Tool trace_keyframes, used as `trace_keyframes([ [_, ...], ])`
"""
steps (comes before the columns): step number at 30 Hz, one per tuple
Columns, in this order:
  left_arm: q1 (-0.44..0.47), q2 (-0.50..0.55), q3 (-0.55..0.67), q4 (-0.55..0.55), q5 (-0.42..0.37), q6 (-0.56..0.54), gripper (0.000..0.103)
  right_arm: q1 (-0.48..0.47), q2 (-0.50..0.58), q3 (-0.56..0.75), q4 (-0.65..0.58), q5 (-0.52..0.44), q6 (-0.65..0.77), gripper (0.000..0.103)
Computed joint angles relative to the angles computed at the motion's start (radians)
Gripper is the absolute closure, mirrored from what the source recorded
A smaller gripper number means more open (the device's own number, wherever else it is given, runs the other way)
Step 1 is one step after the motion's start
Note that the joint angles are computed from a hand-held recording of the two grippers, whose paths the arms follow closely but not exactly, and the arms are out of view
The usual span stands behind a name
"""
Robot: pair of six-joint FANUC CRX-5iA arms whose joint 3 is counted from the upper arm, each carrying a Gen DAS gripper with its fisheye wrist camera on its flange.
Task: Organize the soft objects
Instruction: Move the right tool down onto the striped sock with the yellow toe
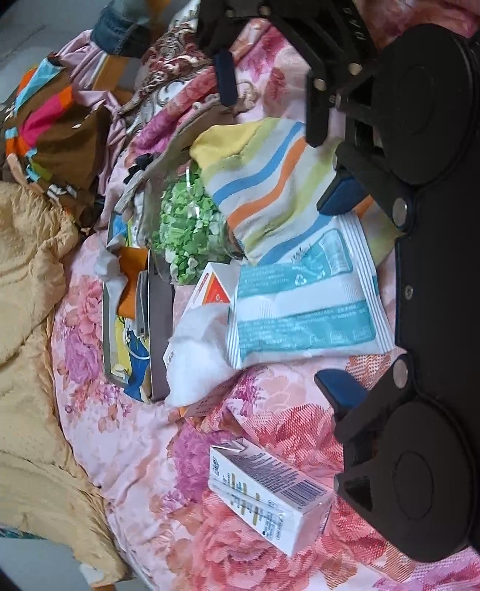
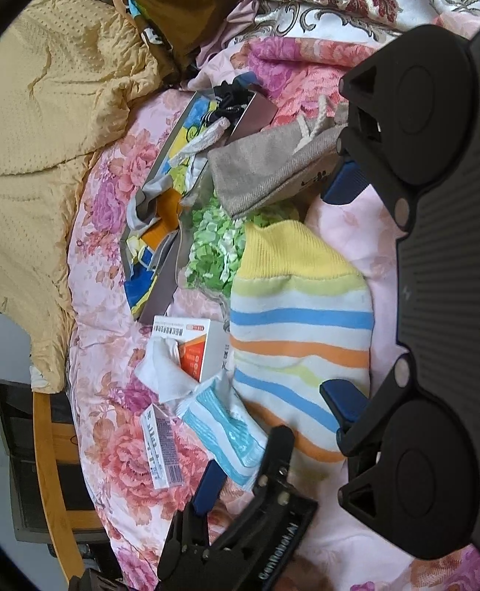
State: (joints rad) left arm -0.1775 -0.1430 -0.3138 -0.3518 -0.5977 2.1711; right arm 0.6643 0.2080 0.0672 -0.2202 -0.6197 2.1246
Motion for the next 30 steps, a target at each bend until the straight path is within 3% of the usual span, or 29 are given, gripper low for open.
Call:
trace_keyframes([
  [6, 0.028, -0.012, -0.020, 0.061, 0.027, -0.019, 0.023, 0.004, 0.018, 0.022, -0.053, -0.034, 0.090, 0.000],
  [15, 0.099, -0.060, -0.088, 0.170, 0.097, -0.008, 0.024, 0.013, 0.040, 0.036, -0.104, -0.033, 0.145, 0.000],
  [20, 0.087, -0.056, -0.068, 0.132, 0.073, 0.015, 0.024, 0.004, 0.058, 0.062, -0.132, -0.055, 0.129, 0.000],
  [30, 0.112, -0.061, -0.088, 0.184, 0.087, -0.015, 0.024, -0.008, 0.089, 0.115, -0.235, -0.137, 0.177, 0.000],
])
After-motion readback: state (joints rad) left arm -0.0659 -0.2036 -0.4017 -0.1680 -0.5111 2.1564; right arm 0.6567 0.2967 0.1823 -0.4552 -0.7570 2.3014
